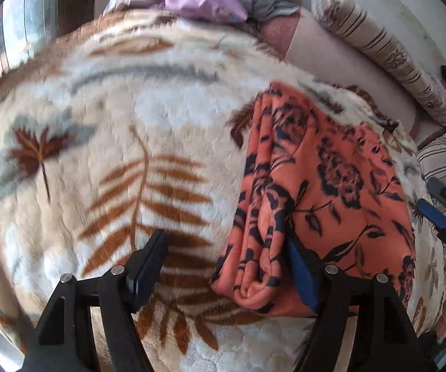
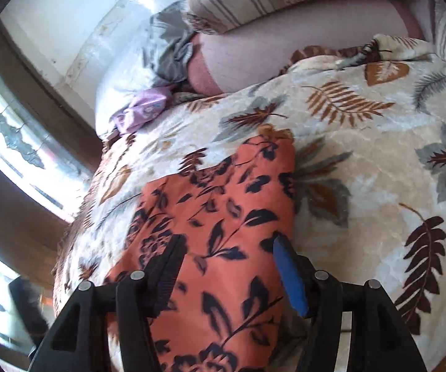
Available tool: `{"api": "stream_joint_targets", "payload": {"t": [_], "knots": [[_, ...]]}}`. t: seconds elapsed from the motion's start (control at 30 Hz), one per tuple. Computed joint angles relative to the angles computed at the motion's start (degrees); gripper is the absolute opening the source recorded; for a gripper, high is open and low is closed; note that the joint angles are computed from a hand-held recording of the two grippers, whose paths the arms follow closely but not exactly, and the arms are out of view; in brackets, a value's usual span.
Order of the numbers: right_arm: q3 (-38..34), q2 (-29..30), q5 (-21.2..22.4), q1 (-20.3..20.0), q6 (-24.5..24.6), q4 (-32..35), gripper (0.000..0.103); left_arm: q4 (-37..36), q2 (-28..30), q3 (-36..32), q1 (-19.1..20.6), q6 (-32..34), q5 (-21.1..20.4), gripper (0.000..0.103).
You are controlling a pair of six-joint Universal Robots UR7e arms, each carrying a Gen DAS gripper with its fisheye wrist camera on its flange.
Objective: Fold small clothes
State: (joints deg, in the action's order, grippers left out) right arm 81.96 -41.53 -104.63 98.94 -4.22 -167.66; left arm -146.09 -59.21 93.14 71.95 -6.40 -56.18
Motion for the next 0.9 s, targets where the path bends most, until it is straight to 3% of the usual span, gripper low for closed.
{"api": "stream_joint_targets", "payload": {"t": [0.07,0.13,0.23,0.37,0.43,0.47,0.53,0.63,0.73,0.9], "knots": [[1.42,-0.55,3.69,0.03,-0.11,2.78,0.071,2.06,-1.61,-0.18,-0.71,-1.21,-0.29,0.072],[1.9,-0.79,7.22,-0.66,1.29,8.1,0.071,-3.62,-3.06,1.46,-1.11,1.02,-3.72,0.072],[4.37,-0.97,7.7,-1.09,0.43,5.18,0.071,-2.59,-2.56,-2.16,-1.46,2.97,-7.98,0.072],[4.7,-0.84,8.58,-1.46,0.83,4.53,0.071,7.02,5.19,-14.95,-0.37,3.72,-11.15,0.072],[4.95,-0.95,8.7,-1.44,0.67,4.46,0.071,13.02,10.02,-21.19,0.42,3.92,-8.95,0.071],[5.07,-1.02,8.88,-1.47,0.65,4.43,0.071,17.92,12.5,-24.91,1.57,1.28,-8.57,0.065],[4.92,-1.37,9.63,-1.66,0.47,5.49,0.071,20.54,14.15,-28.22,4.49,-3.67,-14.78,0.064],[5.72,-2.63,12.12,-2.37,0.63,6.34,0.071,17.14,11.54,-25.19,4.5,-3.25,-17.05,0.061],[7.9,-4.38,13.87,-3.38,1.56,4.26,0.071,10.74,7.3,-18.2,2.76,-0.85,-13.41,0.061],[12.23,-7.31,13.87,-5.24,5.64,-0.89,0.078,6.11,2.45,-10.21,0.56,3.74,-11.49,0.062]]}}
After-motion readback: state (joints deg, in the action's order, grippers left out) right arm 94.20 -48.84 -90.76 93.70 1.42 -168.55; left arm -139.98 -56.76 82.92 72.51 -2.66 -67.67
